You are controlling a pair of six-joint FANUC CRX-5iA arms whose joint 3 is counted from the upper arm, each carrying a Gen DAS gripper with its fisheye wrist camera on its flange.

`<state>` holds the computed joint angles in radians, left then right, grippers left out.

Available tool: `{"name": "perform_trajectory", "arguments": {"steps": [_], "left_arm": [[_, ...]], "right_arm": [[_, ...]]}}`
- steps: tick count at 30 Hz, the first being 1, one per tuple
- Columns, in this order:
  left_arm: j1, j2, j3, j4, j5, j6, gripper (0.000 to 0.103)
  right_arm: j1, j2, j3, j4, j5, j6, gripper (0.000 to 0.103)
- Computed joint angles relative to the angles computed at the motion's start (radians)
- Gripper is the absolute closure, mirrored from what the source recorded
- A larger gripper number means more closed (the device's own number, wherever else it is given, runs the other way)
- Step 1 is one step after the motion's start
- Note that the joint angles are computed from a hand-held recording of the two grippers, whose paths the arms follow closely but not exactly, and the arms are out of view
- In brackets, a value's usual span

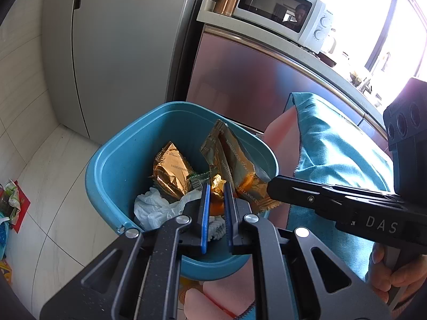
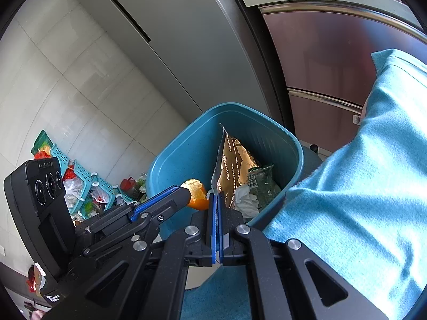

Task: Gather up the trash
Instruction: 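Lower into the bin and open the left gripper while the right gripper opens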

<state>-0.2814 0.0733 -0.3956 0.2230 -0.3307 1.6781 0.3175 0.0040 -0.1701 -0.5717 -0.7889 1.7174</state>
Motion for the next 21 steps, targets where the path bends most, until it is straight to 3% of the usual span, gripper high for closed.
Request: {"name": "perform_trajectory", "arguments": {"steps": [6, 14, 16, 21], "left_arm": [[0.009, 0.019, -0.011, 0.081, -0.002, -0.064, 0.092], [0.015, 0.036, 0.003, 0.064, -0.014, -0.033, 0.091], [0.015, 0.035, 0.003, 0.059, -0.016, -0.028, 0.085], [0.017, 0.018, -0.014, 0.065, -0.006, -0.029, 0.082]], "right_arm": [[0.016, 0.003, -0.005, 0.023, 0.014, -0.017, 0.102], [0.012, -0.006, -0.014, 0.019, 0.018, -0.019, 0.102], [0.01, -0.007, -0.015, 0.019, 0.02, -0.022, 0.102], [0.016, -0.007, -0.017, 0.024, 0.029, -0.03, 0.1]]}}
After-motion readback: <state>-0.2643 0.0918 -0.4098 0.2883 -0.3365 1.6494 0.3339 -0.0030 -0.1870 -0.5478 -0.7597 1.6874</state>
